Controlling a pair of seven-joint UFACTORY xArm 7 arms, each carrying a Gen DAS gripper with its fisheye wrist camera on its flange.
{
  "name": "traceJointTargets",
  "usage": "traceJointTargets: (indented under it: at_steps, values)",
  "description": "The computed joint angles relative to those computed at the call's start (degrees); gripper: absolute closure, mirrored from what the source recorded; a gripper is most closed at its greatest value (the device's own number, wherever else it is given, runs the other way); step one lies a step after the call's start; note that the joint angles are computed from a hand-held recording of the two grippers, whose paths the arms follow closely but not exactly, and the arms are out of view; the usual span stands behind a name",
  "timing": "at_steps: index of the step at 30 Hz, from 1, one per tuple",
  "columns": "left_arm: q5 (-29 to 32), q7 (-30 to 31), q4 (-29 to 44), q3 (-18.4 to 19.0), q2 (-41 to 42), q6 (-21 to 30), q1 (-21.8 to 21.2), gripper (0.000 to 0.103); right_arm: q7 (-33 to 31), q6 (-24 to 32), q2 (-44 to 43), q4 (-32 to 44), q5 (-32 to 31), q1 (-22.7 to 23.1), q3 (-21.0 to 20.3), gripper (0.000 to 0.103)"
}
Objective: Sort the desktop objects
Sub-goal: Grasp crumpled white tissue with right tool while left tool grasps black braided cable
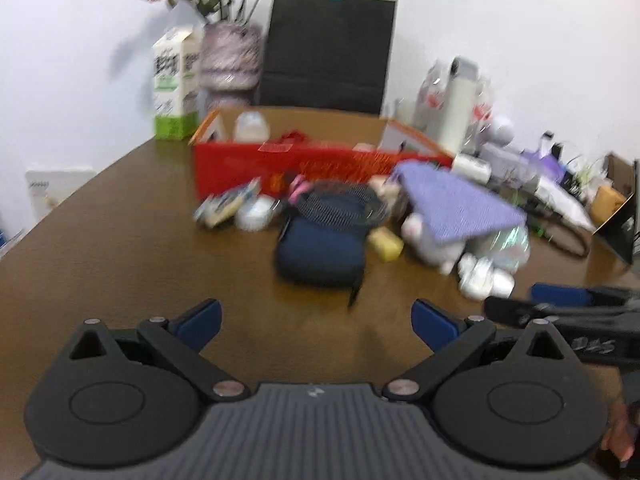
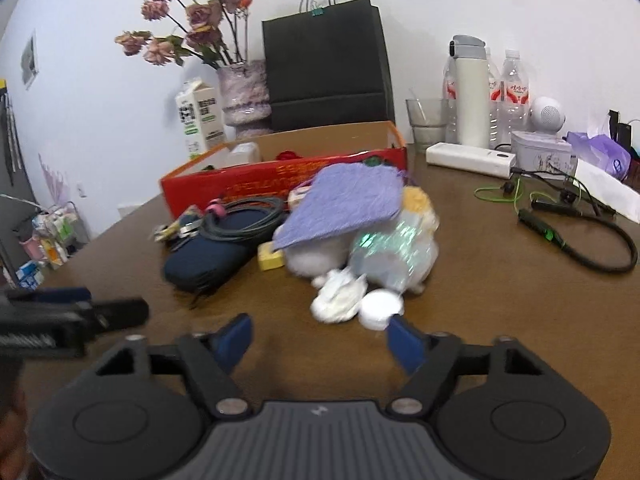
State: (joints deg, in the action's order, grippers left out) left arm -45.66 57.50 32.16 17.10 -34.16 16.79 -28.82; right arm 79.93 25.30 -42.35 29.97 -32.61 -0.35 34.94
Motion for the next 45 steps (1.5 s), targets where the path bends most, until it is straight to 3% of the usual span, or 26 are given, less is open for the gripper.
traceJointTargets:
  at_steps: [2, 5, 9, 12, 14, 15, 18, 23, 26, 28, 31, 33, 35, 38, 41, 42, 43, 45]
  values:
    - [-2.09, 2.80, 1.78, 1.50, 2.19, -0.92, -3.05, 0.000, -0.83, -2.60, 1.06, -0.41, -0.33, -0.70, -1.92, 0.050]
    - [-3.88, 3.66, 3.99, 0.27, 7.10, -4.89, -4.19, 0.000, -2.80, -4.95, 3.64, 0.69, -1.54, -2.89, -2.34, 0.051]
    - [-8.86, 6.97, 8.77, 0.91, 13.18, -3.69, -5.42, 0.000, -4.58, -5.49, 7.22, 2.83, -4.00, -5.55, -1.41, 0.052]
    - [-8.81, 5.55, 12.72, -0.75, 18.05, -0.25, -2.95, 0.005, -4.50, -4.75, 9.09, 4.57, -6.75, -7.26, 0.09, 0.060]
    - [-8.79, 4.54, 14.46, -1.94, 20.25, 1.49, -1.34, 0.017, -5.63, -3.67, 10.99, 5.58, -7.43, -6.27, -0.44, 0.073]
    - [-8.28, 3.43, 15.08, -2.73, 21.10, 2.10, -0.29, 0.028, -5.97, -3.37, 11.63, 5.90, -7.80, -5.55, -0.93, 0.074]
    - [-9.95, 4.66, 14.52, -4.46, 20.47, 2.13, 1.54, 0.032, -6.67, -4.66, 12.80, 5.91, -8.71, -3.40, -3.04, 0.076]
    - [-7.79, 3.74, 9.07, -8.11, 14.11, 4.16, 7.09, 0.032, -5.65, -4.69, 12.00, 4.93, -8.49, -1.09, -4.67, 0.078]
    - [-4.76, 2.10, 3.39, -9.49, 7.38, 4.77, 10.28, 0.032, -5.80, -4.04, 10.38, 3.85, -6.92, 1.29, -4.96, 0.078]
    - [-0.48, -2.36, 0.64, -9.84, 3.01, 7.43, 12.72, 0.027, -5.97, -4.27, 9.07, 2.87, -5.29, 3.04, -5.30, 0.078]
    - [1.46, -1.63, 0.00, -4.78, -1.64, 14.98, 11.89, 0.009, -6.36, -3.81, 6.80, 1.39, -2.35, 5.35, -5.13, 0.078]
    - [-1.90, -0.36, 0.31, -2.83, -2.52, 13.38, 10.44, 0.000, -6.65, -3.39, 5.46, 0.62, -0.60, 6.42, -4.96, 0.078]
    - [-5.19, -1.73, 1.41, -2.73, -1.29, 9.42, 9.62, 0.000, -6.68, -2.92, 4.45, 0.26, 0.72, 6.79, -4.46, 0.078]
    - [-7.54, 0.31, 6.41, -1.83, 4.84, 8.07, 7.23, 0.000, -6.73, -2.47, 3.54, 0.16, 2.02, 6.81, -3.76, 0.078]
    - [-5.53, -4.52, 11.19, -5.18, 12.24, 8.20, 9.88, 0.021, -6.79, -2.25, 2.88, 0.24, 2.85, 6.75, -3.00, 0.078]
    - [-4.85, -6.01, 12.70, -5.47, 13.99, 10.86, 10.98, 0.047, -6.70, -2.13, 2.48, 0.23, 2.93, 6.66, -2.57, 0.078]
    - [-4.42, -7.16, 13.91, -5.63, 15.20, 13.55, 12.06, 0.067, -6.68, -2.08, 2.23, 0.21, 3.14, 6.69, -2.35, 0.078]
    - [-6.13, -7.89, 14.34, -5.68, 15.14, 16.48, 13.64, 0.076, -6.54, -1.63, 1.66, -0.03, 3.76, 6.90, -2.08, 0.078]
